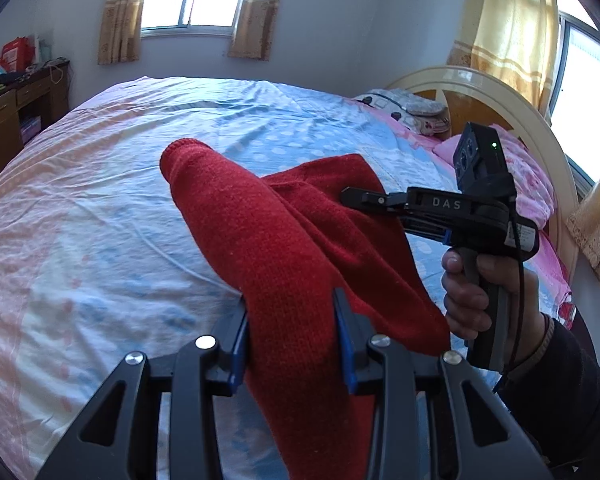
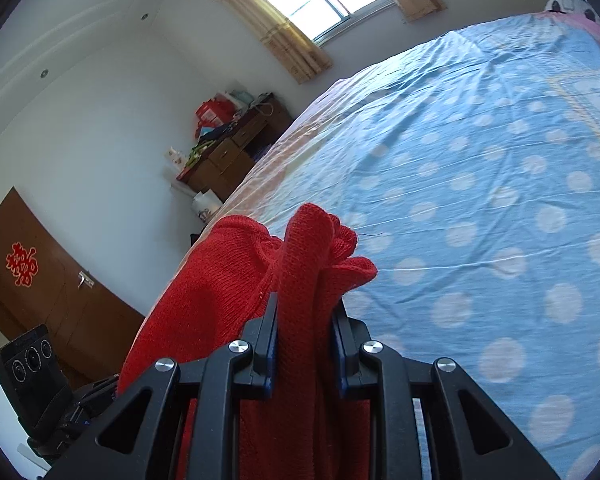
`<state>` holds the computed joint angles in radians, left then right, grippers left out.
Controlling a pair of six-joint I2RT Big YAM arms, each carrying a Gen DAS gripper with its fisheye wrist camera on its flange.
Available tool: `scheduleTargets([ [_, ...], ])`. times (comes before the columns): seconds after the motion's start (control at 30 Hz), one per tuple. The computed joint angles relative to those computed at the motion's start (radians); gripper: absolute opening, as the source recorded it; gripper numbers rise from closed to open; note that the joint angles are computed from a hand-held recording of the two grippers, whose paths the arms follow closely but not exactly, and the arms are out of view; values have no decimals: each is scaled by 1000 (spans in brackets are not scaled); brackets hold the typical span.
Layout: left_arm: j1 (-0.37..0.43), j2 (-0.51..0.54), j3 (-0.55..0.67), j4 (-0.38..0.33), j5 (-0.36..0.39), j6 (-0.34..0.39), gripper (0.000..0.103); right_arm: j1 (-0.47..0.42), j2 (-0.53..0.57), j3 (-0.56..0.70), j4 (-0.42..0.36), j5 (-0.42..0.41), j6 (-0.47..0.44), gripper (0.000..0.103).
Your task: Fold small clothes
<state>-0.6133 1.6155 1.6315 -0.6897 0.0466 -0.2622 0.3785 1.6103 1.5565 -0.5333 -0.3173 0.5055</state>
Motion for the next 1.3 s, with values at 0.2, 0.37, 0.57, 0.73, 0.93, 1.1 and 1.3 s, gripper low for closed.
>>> scheduleTargets([
  [0.2, 17, -39, -54, 25, -19, -6, 38, 35, 42, 51, -16, -4, -1, 22],
  [0.37, 34, -62, -90, 36, -30, -23, 38, 62, 91, 110, -42, -10, -6, 22],
  [0.57, 45, -95, -134, 51, -41, -40, 38, 90, 131, 164, -65, -12, -18, 22],
  [0.73, 62, -113, -164, 64, -33, -50, 38, 106, 168, 210, -87, -9, -24, 22],
  [0.93, 72, -143, -210, 77, -38, -78, 38, 127, 210, 264, -118, -23, -35, 22],
  [1.1, 87, -163, -247, 83, -33, -95, 38, 144, 254, 315, -141, -32, -29, 21],
  [1.3, 111, -179, -286, 90, -11, -112, 38, 168, 308, 382, -184, -25, -38, 21],
])
